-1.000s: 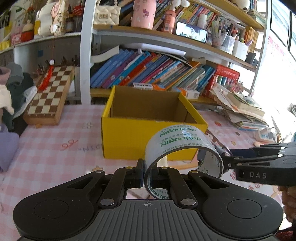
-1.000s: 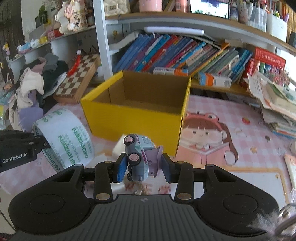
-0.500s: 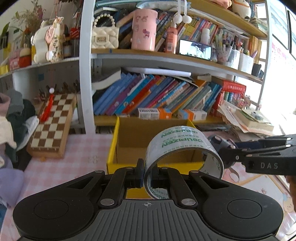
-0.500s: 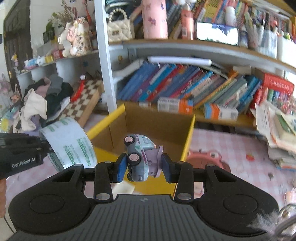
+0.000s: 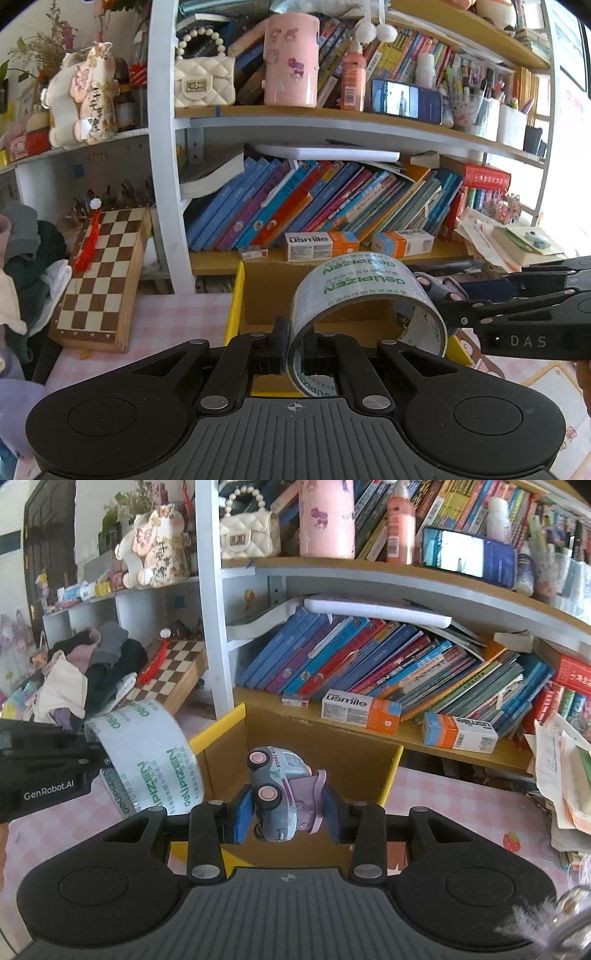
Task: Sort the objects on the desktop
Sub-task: 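Lift the toy car and tape roll toward the yellow box with both grippers, then lower both into the yellow box and open both grippers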
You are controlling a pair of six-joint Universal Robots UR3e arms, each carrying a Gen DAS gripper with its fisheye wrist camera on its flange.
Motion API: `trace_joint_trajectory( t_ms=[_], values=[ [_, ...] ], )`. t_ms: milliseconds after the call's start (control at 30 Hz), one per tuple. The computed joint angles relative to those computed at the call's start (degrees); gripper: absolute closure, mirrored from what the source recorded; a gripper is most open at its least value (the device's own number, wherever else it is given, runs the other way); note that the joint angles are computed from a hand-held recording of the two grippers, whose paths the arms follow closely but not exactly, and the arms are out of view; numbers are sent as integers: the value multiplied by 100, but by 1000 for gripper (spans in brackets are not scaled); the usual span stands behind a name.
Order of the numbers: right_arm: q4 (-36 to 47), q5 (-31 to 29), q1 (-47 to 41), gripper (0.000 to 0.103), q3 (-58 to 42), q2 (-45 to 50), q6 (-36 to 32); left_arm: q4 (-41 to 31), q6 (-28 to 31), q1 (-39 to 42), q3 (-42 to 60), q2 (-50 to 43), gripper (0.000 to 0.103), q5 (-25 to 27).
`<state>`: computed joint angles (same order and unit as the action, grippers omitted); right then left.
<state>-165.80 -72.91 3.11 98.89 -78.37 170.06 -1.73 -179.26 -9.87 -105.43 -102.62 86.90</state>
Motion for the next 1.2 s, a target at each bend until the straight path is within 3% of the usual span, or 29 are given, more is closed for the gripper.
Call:
trace_joint_trajectory(
  t_ms=[267, 800, 1200],
  values=[
    [653, 67, -27, 66, -1144, 951, -586, -397, 175, -107, 960, -816, 98, 254],
    [2717, 53, 61, 66, -4017, 2834, -2162, -1782, 509, -213, 2863, -2202, 98, 569],
    [5335, -255, 286, 65, -7402, 4577, -3375, -3372, 803, -271, 4404, -3044, 97, 723]
  ],
)
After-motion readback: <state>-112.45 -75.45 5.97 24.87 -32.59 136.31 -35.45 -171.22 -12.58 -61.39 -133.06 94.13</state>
